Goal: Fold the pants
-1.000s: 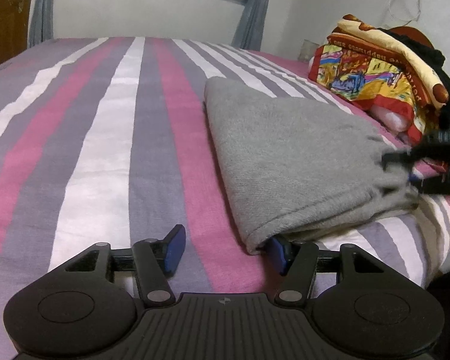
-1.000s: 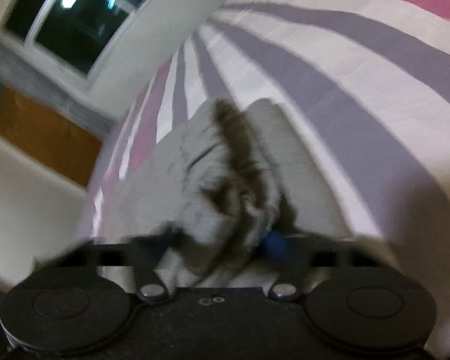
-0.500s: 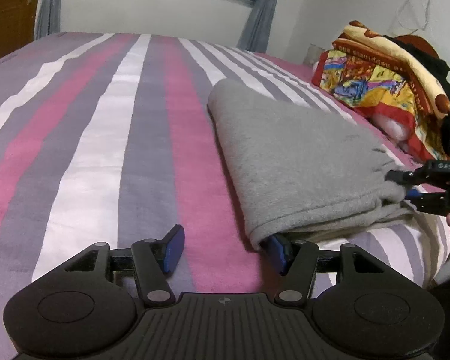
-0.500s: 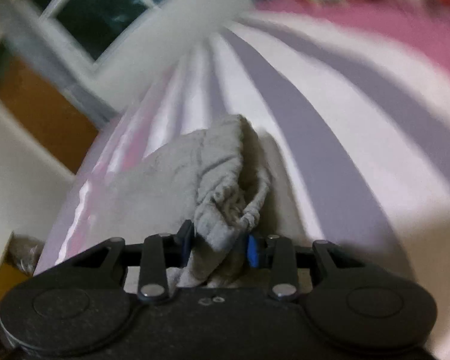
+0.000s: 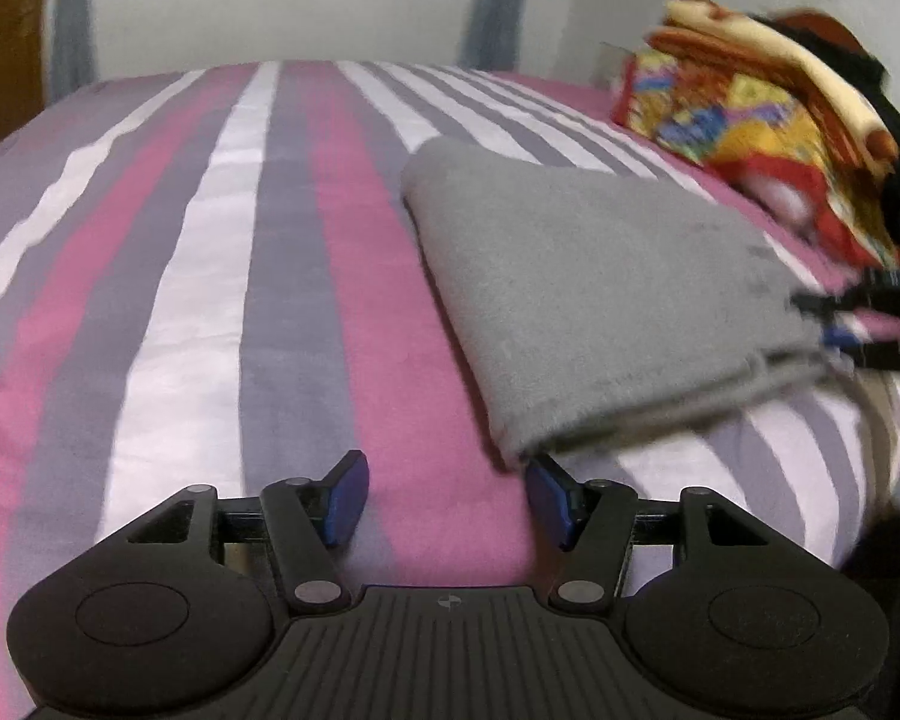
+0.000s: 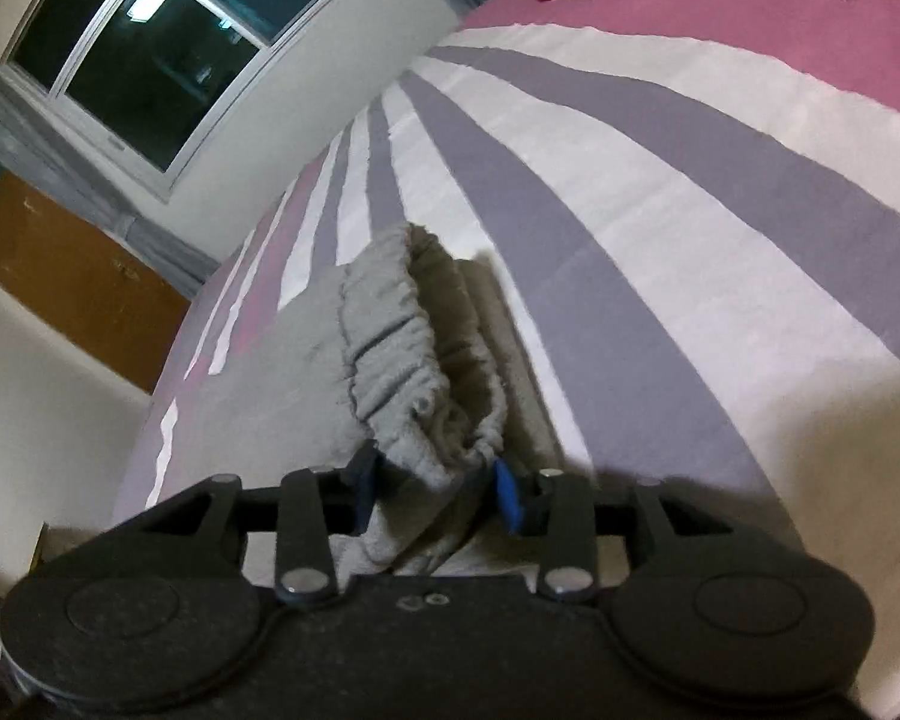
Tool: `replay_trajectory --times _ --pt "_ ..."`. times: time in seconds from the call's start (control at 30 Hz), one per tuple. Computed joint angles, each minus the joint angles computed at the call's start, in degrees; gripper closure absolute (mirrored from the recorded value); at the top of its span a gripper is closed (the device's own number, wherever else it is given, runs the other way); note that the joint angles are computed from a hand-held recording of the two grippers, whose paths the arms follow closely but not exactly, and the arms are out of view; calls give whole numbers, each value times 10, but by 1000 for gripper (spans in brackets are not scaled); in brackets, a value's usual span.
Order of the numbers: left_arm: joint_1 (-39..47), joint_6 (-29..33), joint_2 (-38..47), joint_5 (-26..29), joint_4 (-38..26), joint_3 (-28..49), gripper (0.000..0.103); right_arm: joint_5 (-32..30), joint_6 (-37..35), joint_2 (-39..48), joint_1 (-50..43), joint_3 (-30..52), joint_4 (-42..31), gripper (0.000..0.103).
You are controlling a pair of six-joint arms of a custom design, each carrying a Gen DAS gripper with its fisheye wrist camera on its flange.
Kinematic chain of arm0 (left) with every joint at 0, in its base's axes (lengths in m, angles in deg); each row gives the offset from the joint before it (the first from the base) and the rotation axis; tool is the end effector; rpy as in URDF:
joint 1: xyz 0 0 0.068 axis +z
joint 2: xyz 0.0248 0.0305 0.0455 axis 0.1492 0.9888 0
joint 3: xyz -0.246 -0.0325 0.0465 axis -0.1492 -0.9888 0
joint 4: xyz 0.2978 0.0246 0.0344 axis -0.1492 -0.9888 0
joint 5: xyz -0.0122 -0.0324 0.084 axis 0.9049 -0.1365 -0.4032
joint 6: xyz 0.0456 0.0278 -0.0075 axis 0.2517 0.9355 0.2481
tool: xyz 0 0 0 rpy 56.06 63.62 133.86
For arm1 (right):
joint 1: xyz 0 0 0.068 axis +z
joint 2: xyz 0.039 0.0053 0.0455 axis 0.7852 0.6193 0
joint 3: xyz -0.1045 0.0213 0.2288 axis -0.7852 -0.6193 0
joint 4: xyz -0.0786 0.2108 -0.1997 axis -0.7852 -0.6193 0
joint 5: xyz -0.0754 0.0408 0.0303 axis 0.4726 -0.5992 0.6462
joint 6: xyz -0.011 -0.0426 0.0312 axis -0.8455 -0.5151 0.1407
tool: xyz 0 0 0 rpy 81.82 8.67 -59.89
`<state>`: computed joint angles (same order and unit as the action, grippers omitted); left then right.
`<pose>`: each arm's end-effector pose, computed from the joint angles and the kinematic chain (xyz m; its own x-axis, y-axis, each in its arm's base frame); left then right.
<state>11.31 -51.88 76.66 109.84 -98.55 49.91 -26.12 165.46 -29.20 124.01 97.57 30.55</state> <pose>0.3389 -0.0047 0.1677 -0.5419 0.4516 -0.7088 0.7129 0.6937 -0.1030 0.0742 0.1382 0.1306 -0.3191 0.7685 -0.5547 0.4782 0.6358 0.6059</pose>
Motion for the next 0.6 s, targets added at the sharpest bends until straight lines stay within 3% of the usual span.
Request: replay_trajectory --times 0.03,0.07,0.13,0.17,0.2,0.27,0.3,0.37,0.43,0.47,0.53,0.6 --pt "11 9 -4 9 -15 5 44 14 38 45 20 36 -55 51" --pt "28 4 -11 33 -25 10 45 30 84 109 38 81 -117 50" --pt "44 -42 -26 91 -19 18 45 64 163 215 72 159 -261 56" --pt "38 -67 -27 121 -14 24 45 77 138 254 63 195 -294 57" --pt "22 -97 -29 151 1 24 45 96 59 268 41 216 -283 61" --pt "-21 -139 -26 165 36 14 45 107 -131 258 -6 226 -187 67" --pt "-49 -152 -17 147 48 15 45 100 -256 247 -44 218 -107 69" --pt "-99 -168 20 90 67 24 45 65 -387 233 -86 195 -22 69" --pt "-128 -165 78 33 37 58 45 -35 -447 245 -159 176 19 71" --pt "-130 -162 83 37 60 50 45 -88 -475 232 -193 150 50 70" --pt "-133 -152 82 39 44 62 45 -99 -497 173 -207 111 72 65" --pt "-129 -155 76 60 61 67 45 -84 -514 128 -209 99 69 67"
